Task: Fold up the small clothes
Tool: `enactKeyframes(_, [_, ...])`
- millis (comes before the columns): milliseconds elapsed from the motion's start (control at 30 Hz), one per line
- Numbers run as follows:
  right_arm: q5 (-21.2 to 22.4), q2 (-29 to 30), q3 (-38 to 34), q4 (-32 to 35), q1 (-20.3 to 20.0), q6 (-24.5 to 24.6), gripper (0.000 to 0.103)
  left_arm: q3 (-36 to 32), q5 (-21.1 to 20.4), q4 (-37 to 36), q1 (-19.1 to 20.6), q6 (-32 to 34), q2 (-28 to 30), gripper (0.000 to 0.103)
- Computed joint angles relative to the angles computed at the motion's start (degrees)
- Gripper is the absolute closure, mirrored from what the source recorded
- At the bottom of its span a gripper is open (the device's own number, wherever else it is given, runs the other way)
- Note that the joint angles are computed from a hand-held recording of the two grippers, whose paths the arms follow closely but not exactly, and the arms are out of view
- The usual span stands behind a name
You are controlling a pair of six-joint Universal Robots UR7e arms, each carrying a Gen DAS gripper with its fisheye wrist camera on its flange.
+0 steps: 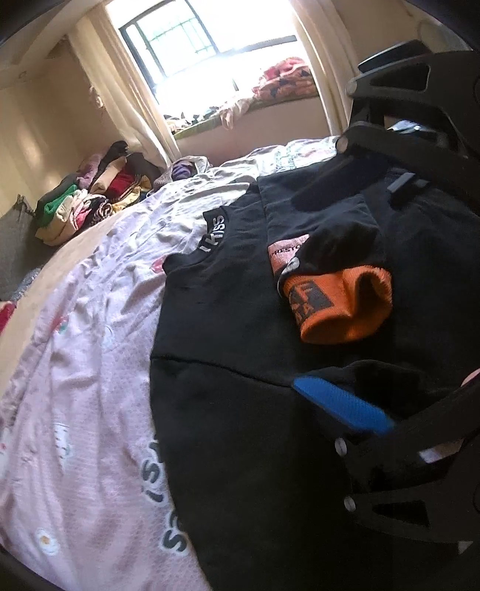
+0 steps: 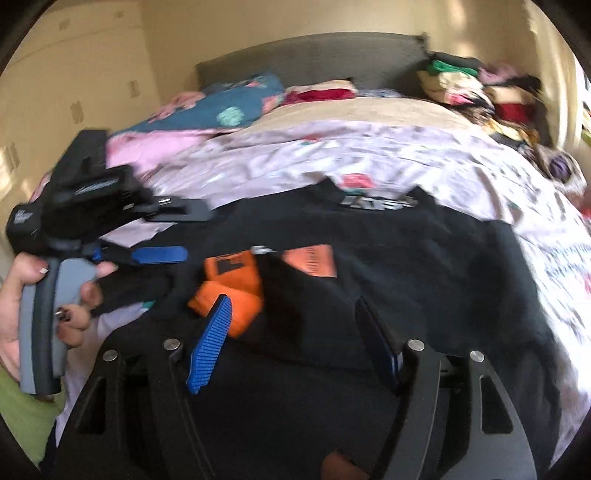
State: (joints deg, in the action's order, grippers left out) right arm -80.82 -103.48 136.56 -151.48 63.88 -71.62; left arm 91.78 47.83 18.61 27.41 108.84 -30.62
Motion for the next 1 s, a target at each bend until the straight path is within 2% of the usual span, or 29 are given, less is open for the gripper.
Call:
enactKeyframes(167, [1.59, 0.00, -2.69, -1.13, -2.20, 3.96, 0.035, -4.95, 0.75, 4.11, -0.53, 3.76, 3.00, 0.024])
enactKeyframes(267, [2.46, 0.24, -3.89, -1.81, -3.03, 5.87, 0.035, -7.91, 0.58, 9.16, 0.32, 0.24, 6.06, 0.024])
enactKeyframes(367, [2.37, 0.95, -4.55, -3.52, -3.36, 7.20, 0.035, -8.54, 1.72, 9.69, 1.55, -1.63, 7.16, 0.036])
enactKeyframes(433, [2.14, 1.61, -5.29, -4.34, -3.64, 8.39, 0.035, -9.18, 1.67, 9.99, 1.90, -1.47, 7.74, 0.039])
enactKeyframes(467, [1.84, 2.06, -5.46, -5.06, -3.54, 8.96, 0.035, -9.70, 1.33, 10.42, 1.99, -1.19, 8.16, 0.051])
enactKeyframes(500, [1.63, 2.44, -5.75, -5.86, -3.61, 9.52, 0.035, -10.05, 0.91, 10.63, 2.03, -1.08, 8.51, 0.071])
enactKeyframes(567, [1.49, 2.84, -6.01, -7.21, -3.85, 10.30, 0.035, -8.83, 1.42, 6.71, 2.35, 1.57, 7.56, 0.096])
enactKeyframes(800, [0.13, 4.30, -7.92, -11.62, -4.47, 13.47, 0.035, -7.87, -2.94, 3.86, -1.84, 9.21, 4.36, 0.097])
enactKeyframes(933, [-1.14, 5.32, -8.75, -13.44, -4.54, 14.37, 0.035, -7.85, -2.05, 6.70, -1.82, 6.73, 4.32, 0.096])
enactKeyframes(1000, [-2.81, 6.16, -8.97, -14.83, -3.96, 14.85, 0.035, -8.32, -3.29, 9.65, -1.70, 4.28, 5.24, 0.095])
